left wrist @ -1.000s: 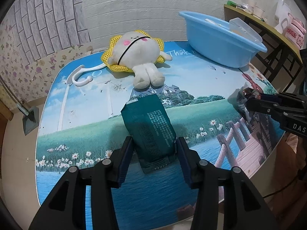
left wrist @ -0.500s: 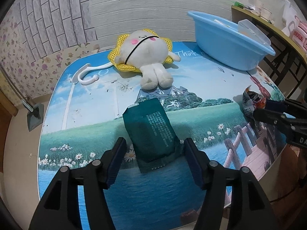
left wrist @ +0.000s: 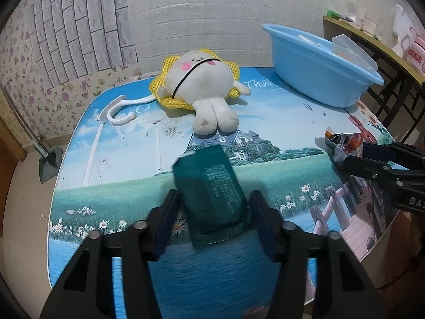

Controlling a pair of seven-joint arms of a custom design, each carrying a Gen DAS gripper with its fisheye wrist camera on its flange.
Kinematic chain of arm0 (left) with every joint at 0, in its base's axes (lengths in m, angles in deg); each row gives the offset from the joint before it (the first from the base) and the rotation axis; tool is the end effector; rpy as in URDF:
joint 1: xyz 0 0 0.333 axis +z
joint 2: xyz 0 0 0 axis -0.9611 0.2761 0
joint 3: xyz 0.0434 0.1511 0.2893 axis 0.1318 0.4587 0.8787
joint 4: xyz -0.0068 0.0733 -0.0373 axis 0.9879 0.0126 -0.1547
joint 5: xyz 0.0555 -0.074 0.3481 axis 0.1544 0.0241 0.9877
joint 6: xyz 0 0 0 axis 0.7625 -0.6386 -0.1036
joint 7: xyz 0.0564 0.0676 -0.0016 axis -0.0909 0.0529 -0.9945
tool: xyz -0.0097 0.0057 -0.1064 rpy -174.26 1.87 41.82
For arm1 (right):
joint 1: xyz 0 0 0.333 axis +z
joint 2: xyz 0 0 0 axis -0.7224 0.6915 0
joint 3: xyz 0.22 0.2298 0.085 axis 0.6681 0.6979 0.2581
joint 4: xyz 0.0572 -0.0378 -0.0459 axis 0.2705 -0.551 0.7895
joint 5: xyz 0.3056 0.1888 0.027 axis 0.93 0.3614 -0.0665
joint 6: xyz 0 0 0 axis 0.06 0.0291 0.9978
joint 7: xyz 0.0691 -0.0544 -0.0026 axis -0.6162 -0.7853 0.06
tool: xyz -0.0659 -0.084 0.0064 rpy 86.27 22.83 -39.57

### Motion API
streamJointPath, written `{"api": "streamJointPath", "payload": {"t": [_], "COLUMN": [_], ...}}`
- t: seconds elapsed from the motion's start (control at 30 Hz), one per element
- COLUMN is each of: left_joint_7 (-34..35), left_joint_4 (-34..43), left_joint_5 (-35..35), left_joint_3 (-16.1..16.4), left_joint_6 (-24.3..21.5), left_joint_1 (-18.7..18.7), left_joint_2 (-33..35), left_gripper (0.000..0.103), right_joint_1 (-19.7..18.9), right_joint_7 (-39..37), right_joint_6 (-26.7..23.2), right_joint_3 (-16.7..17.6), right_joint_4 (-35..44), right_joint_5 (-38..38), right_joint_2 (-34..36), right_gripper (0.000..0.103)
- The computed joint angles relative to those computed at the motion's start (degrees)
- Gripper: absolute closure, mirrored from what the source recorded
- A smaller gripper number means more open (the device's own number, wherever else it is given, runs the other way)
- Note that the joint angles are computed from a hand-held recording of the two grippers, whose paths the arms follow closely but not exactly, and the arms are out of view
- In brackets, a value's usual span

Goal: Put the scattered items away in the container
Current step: 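Lift green pouch with left gripper while right gripper carries snack bag toward basin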

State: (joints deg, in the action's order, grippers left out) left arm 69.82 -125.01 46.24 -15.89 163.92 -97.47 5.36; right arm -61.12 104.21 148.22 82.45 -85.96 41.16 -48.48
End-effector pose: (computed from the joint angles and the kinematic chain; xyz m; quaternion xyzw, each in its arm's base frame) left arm 0.6502 -0.2573 0.3486 -0.5767 0.7532 -0.2574 0.1840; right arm 0.6203 0.1038 0.3486 -0.7209 0.6052 -0.1412 0.3068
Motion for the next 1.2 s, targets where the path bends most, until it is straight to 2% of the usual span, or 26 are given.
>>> {"api": "streamJointPath", "payload": {"t": [0.2,0.27,0.33,0.43,0.63,0.77,0.9,1.2], "left_joint_7": [1.81,2.28,2.58,3.37,3.69,4.05,3.66,2.64], "left_joint_4": [-0.57,-0.85,-1.20,-1.60,-1.71,-1.37,-0.98,0.40], "left_joint_5": [-0.78,-1.07,-1.42,-2.44,-3.44,-3.90,-3.87,-3.64], "left_joint_3": [-1.76,-1.83,-1.78,-2.35,-1.51,-1.44,-0.79,-0.16], "left_joint_6": [0.96,1.42,2.17,3.11,4.27,4.41,4.04,4.61], "left_joint_1": [1.14,1.07,0.90,1.24,0.26,0.02,-0.64,-1.58], "left_joint_2": [-0.29,-0.49,-0.77,-1.25,-2.02,-2.18,-2.06,-2.10], "left_gripper": [0.057,0.057,0.057,0.057,0.057,0.057,0.057,0.057], "right_joint_1": [1.64,1.78,-0.51,-1.18,-6.68,-8.47,-7.74,-15.31], "right_joint_7": [0.32,0.25,-0.87,-1.24,-2.64,-2.31,-0.96,-0.17], "right_joint_6": [-0.70,-0.95,-1.00,-0.25,1.81,2.59,2.10,4.04], "right_joint_3": [-1.54,-1.68,0.81,1.48,7.43,9.36,8.24,15.53], "right_joint_4": [2.31,2.57,2.41,1.76,0.34,-0.19,0.11,-1.26], "right_joint_5": [-0.11,-0.31,0.46,0.71,0.37,-1.85,-3.20,-5.14], "right_joint_2": [1.64,1.74,2.10,1.95,1.78,1.04,0.90,1.36], "right_gripper": [0.056,0.065,0.068,0.071,0.075,0.082,0.083,0.088]}}
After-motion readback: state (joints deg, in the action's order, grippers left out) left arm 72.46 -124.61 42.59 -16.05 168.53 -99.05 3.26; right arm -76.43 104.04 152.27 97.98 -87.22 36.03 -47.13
